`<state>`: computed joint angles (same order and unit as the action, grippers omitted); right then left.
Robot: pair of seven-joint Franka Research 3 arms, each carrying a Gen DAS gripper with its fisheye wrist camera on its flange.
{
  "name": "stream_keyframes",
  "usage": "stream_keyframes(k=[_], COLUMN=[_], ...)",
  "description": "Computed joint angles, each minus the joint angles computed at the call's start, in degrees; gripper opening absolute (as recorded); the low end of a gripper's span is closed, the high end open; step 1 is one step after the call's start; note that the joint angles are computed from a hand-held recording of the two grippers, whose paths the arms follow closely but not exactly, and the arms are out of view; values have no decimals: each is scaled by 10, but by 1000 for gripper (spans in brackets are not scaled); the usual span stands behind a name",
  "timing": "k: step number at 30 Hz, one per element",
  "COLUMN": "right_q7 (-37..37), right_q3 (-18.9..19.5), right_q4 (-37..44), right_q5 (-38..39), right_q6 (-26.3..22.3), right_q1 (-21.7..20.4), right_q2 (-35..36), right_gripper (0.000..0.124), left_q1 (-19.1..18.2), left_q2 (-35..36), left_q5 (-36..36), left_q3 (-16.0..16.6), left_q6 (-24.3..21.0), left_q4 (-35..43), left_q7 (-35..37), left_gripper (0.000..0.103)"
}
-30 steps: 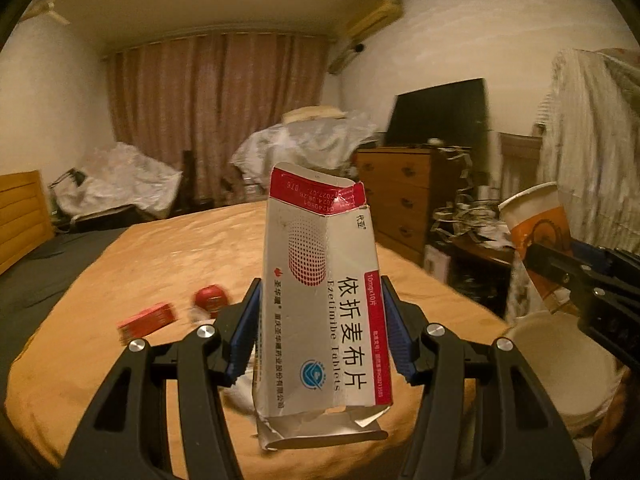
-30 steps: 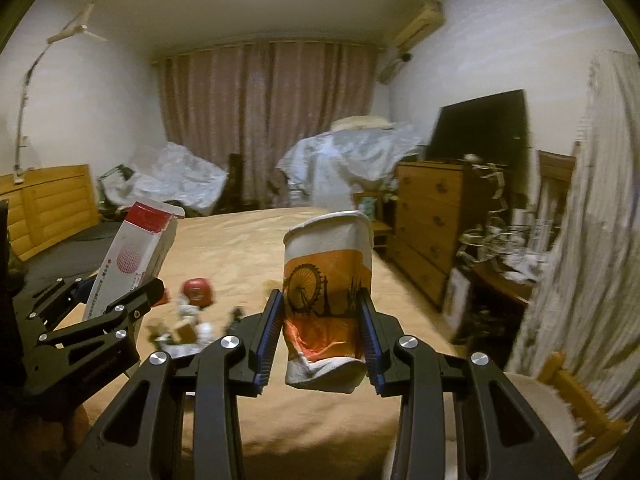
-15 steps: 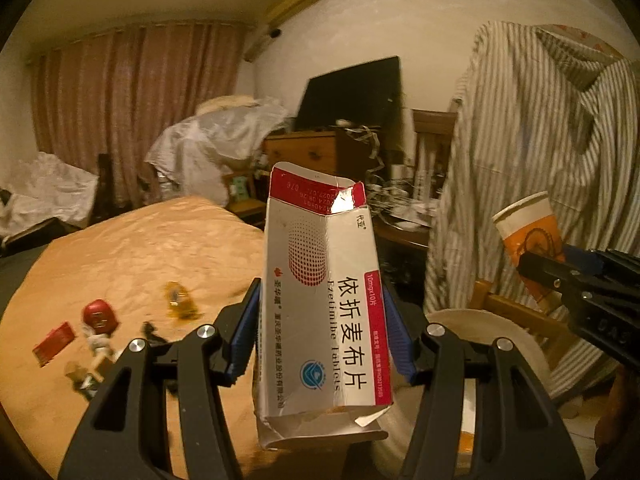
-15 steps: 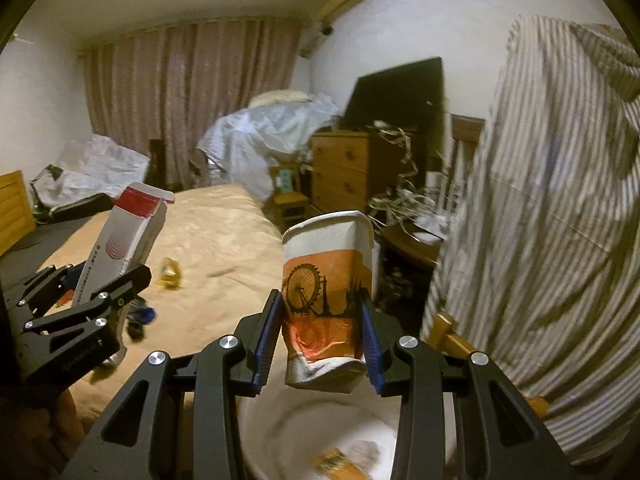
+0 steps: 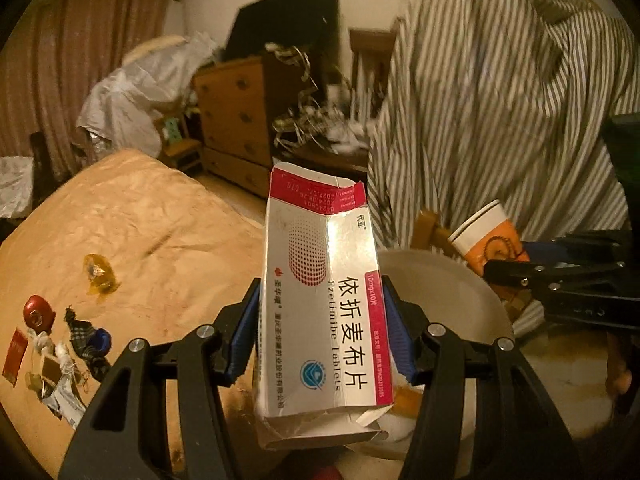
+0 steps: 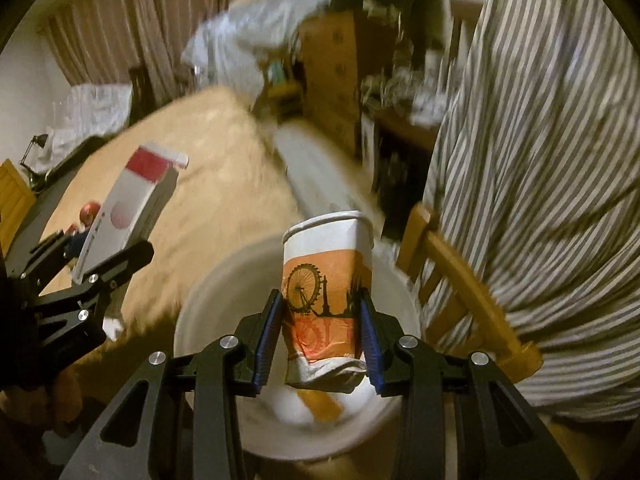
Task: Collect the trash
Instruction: 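Lift the medicine box and orange cup with both tools over the bucket, then open both tools to drop the box and cup into the bucket, then move both tools back toward the remaining trash on the bed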
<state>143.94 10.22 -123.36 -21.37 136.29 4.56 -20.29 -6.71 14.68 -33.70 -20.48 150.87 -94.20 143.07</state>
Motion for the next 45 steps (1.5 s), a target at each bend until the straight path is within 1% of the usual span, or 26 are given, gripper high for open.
stream_keyframes(k=[1, 3, 5, 6, 9, 13, 22, 23, 24, 26, 27, 32, 39, 42, 45], right_q7=[-20, -39, -59, -76, -89, -101, -102, -102, -104, -102, -101, -96, -82, -60, -31], right_q3=[-14, -25, -37, -46, -49, -54, -50, -49, -49, -49, -49, -47, -37, -19, 7], right_q4=[1, 4, 4, 3, -1, -12, -21, -23, -23, -25, -27, -30, -28, -29, -28], right_q5=[27, 63, 99, 119, 139, 161, 175, 176, 178, 180, 180, 181, 169, 136, 84], right_q6=[-3, -8, -12, -15, -22, -14, 4, 6, 8, 17, 20, 31, 44, 74, 117], right_q1=[8, 16, 22, 24, 22, 18, 9, 9, 9, 9, 9, 8, 9, 5, 1], right_q2=[5, 17, 25, 29, 31, 27, 24, 22, 23, 24, 24, 25, 24, 17, 14], right_gripper=[38, 38, 38, 38, 38, 38, 39, 41, 44, 60, 60, 60, 60, 60, 61], left_q1=[-5, -13, -22, -23, -31, -31, -27, -28, -29, -29, -29, -27, -15, 1, 22], left_q2=[7, 22, 43, 49, 73, 95, 104, 105, 107, 105, 105, 112, 109, 100, 102], left_q5=[16, 47, 87, 98, 138, 163, 175, 177, 180, 179, 180, 184, 173, 156, 138], left_q3=[5, 11, 16, 17, 19, 17, 9, 9, 9, 9, 9, 9, 7, 6, 15], left_q6=[-17, -44, -88, -100, -133, -158, -160, -159, -161, -153, -148, -152, -153, -144, -143], left_q4=[11, 32, 63, 72, 102, 131, 140, 139, 143, 139, 139, 148, 143, 127, 122], left_q7=[-15, -46, -77, -85, -110, -127, -139, -141, -142, -146, -147, -153, -147, -135, -136], left_gripper=[54, 54, 54, 54, 54, 54, 56, 58, 64, 73, 74, 74, 74, 74, 74])
